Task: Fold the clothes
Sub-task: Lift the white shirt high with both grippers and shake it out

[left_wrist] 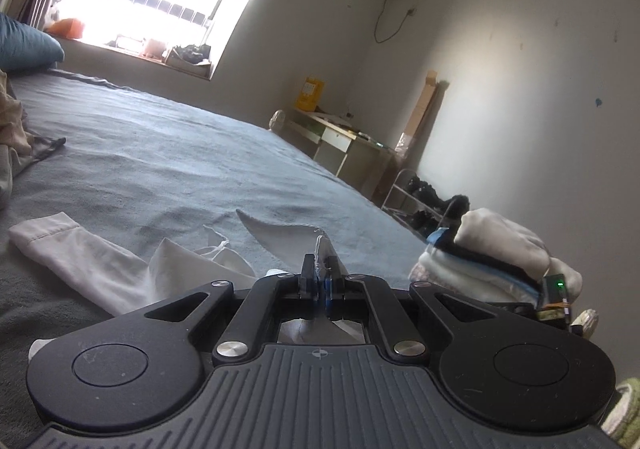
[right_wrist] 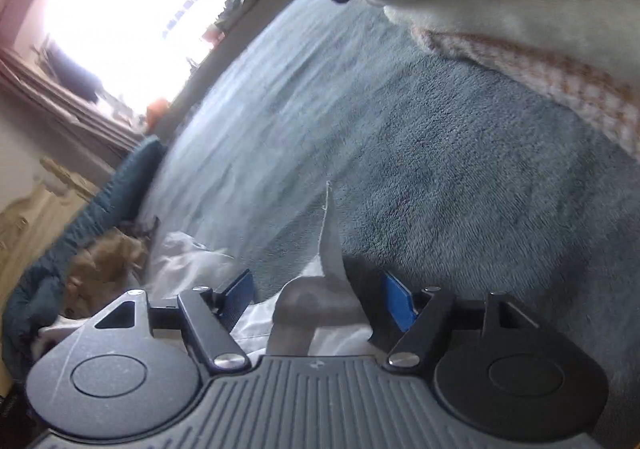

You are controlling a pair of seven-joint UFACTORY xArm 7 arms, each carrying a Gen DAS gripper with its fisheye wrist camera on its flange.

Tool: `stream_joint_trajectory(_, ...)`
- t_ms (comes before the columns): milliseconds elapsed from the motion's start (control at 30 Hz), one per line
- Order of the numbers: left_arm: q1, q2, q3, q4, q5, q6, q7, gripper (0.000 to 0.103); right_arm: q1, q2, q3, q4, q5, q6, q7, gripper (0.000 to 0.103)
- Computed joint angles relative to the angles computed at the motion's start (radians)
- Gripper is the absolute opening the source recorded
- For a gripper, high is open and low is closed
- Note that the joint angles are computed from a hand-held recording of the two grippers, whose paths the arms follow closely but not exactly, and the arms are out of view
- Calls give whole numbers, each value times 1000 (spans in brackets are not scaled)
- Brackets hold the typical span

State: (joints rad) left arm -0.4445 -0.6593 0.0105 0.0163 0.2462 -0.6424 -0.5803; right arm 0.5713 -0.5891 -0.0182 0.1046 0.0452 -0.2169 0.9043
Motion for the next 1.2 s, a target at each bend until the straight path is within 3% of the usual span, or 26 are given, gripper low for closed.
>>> stream_joint_trajectory(100,10,22,0,-11,-1,-46,7,2,53,45,-49,55,18,104,-42,74)
stream_joint_trajectory(167,23,48,-16,-9,-14,-72,5,2,15,21,21,53,11,136,-39,67)
stream_joint_trajectory(200,31,64,-29,-7,-27,-87,4,2,-14,1,69,56,11,168,-39,60)
stream_joint_trajectory(267,47,77,-56,-3,-52,-97,-3,2,-25,-6,110,59,19,191,-56,31)
stream_joint_trajectory(333,63,71,-83,2,-80,-88,-4,2,-108,-42,231,76,-6,266,-29,11)
stream_joint_trajectory(400,68,38,-94,4,-97,-65,-10,2,-224,-124,387,100,-63,337,24,9)
stream_joint_trajectory(500,80,-59,-116,7,-129,-12,-9,2,-345,-295,554,159,-177,439,95,8)
stream_joint_trajectory(667,123,-305,-167,34,-192,123,0,2,-495,-514,685,368,-385,564,78,8)
stream_joint_trajectory(900,233,-555,-201,163,-225,260,50,2,-751,-647,729,655,-488,508,-13,8)
stream_joint_trajectory(1200,352,-716,-219,326,-221,400,134,2,-988,-736,683,888,-471,376,-130,8)
